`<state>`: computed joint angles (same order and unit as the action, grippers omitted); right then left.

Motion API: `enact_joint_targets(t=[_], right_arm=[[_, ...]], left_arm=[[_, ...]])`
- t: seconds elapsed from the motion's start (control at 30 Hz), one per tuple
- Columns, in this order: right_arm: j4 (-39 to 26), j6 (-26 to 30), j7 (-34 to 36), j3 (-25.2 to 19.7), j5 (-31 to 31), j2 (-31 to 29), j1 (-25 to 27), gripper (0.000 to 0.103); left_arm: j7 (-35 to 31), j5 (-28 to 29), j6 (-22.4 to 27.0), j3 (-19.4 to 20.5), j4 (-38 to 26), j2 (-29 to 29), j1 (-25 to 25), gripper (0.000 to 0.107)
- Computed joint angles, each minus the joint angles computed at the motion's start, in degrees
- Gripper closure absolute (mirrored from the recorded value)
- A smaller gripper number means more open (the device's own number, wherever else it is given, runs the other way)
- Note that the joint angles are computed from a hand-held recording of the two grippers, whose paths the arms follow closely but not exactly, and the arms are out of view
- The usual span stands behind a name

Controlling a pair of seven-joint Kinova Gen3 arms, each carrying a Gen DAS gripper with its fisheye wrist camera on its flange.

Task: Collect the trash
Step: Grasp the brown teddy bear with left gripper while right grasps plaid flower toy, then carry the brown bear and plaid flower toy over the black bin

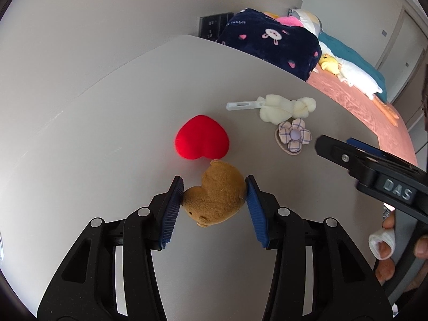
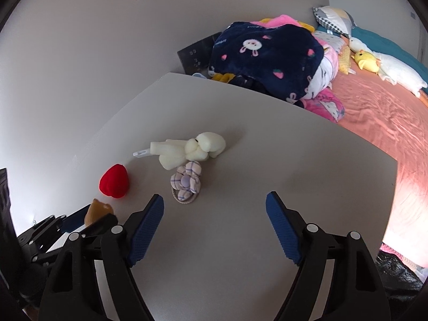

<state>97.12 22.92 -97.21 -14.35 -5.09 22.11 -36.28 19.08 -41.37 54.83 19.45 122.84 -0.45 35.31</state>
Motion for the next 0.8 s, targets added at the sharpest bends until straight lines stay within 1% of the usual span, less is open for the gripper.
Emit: enact_joint_targets(t=[0.07, 0.17, 0.2, 0.23, 0.3, 0.37, 0.4, 0.47, 0.5, 0.6, 0.8], right_arm=[[-0.67, 0.35, -0.31, 0.27, 0.36, 0.64, -0.72, 0.027], [-2.17, 0.91, -1.47, 1.71, 2.41, 1.76, -3.25, 0.033], [-3.23, 1.92, -2.07, 2.46, 3.57, 2.44, -4.49, 0.037], [-3.76, 2.49, -2.05, 2.40, 3.91, 2.81, -4.67, 0.042], [-4.97, 3.43, -2.07, 2.49, 4.79, 3.79, -5.38, 0.047], [-5.14, 3.17, -3.64, 4.40, 7.21, 3.85, -7.67, 0.049], [-5.36, 3.22, -4.12, 4.91, 8.26, 3.98, -8.43, 0.052], [-5.61, 3.29, -4.98, 5.68, 10.13, 4.14, -9.58, 0.059], [-5.35, 3.07, -5.37, 6.03, 11.08, 4.01, -10.15, 0.067], [-4.71, 2.67, -5.08, 4.73, 10.88, 3.75, -8.90, 0.073], [-3.96, 3.34, -1.17, 0.80, 6.89, 2.57, -4.53, 0.086]], left_arm=[[0.52, 0.39, 0.28, 0.18, 0.44, -0.62, 0.10, 0.061], [0.90, 0.91, 0.07, 0.43, 1.17, -1.50, -0.24, 0.061], [1.05, 0.96, 0.09, 0.56, 1.31, -1.67, -0.42, 0.061], [1.27, 1.01, 0.07, 0.70, 1.57, -1.98, -0.58, 0.061], [1.32, 1.01, -0.19, 0.88, 1.74, -2.25, -1.05, 0.061], [1.39, 1.05, -0.19, 1.22, 2.00, -2.62, -1.31, 0.061], [1.30, 1.10, -0.33, 1.32, 2.12, -2.74, -1.47, 0.061], [1.49, 1.24, -0.22, 1.71, 2.23, -2.83, -1.60, 0.061], [1.64, 1.28, -0.29, 1.82, 2.30, -2.92, -1.67, 0.061], [1.94, 1.22, -0.60, 2.02, 2.59, -3.21, -2.01, 0.061], [2.52, 0.95, 0.63, 2.99, 2.07, -3.39, -1.77, 0.061]])
